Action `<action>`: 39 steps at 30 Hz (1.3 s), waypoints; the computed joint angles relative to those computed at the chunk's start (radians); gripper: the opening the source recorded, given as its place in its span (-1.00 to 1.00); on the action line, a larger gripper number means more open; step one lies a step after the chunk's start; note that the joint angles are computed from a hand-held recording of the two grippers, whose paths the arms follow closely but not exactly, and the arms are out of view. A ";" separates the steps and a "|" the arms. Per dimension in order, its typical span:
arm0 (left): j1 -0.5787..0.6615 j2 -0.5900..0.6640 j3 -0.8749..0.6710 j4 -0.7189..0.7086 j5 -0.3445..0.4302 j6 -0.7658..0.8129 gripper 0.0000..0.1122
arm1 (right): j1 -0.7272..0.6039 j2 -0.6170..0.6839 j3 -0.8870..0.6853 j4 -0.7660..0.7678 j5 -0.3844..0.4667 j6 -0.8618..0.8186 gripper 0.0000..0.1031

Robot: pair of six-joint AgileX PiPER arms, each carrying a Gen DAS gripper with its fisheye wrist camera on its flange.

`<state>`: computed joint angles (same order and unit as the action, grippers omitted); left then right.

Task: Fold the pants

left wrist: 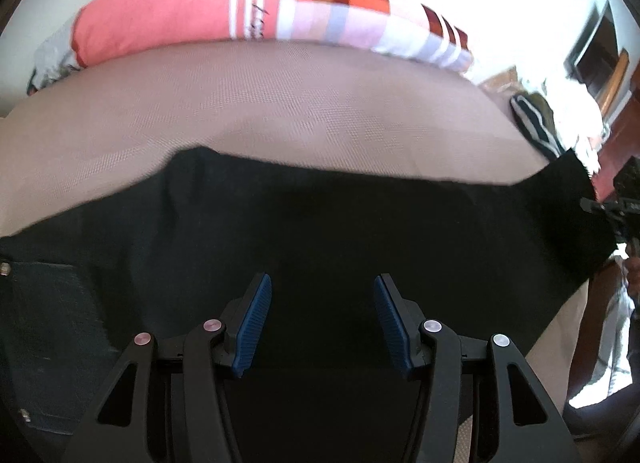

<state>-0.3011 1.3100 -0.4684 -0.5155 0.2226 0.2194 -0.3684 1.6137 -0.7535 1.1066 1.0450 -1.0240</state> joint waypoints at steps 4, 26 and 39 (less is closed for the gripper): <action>0.090 -0.101 0.011 0.062 0.073 -0.016 -0.03 | 0.292 -0.050 -0.035 0.082 -0.094 0.127 -0.88; 0.897 -0.260 0.053 -0.410 0.730 0.927 -0.03 | 1.166 0.524 -0.699 -0.273 -0.452 0.726 -0.57; 0.757 0.068 0.004 -0.467 0.827 0.834 -0.04 | 1.021 0.136 -0.182 0.224 -0.596 0.293 -0.16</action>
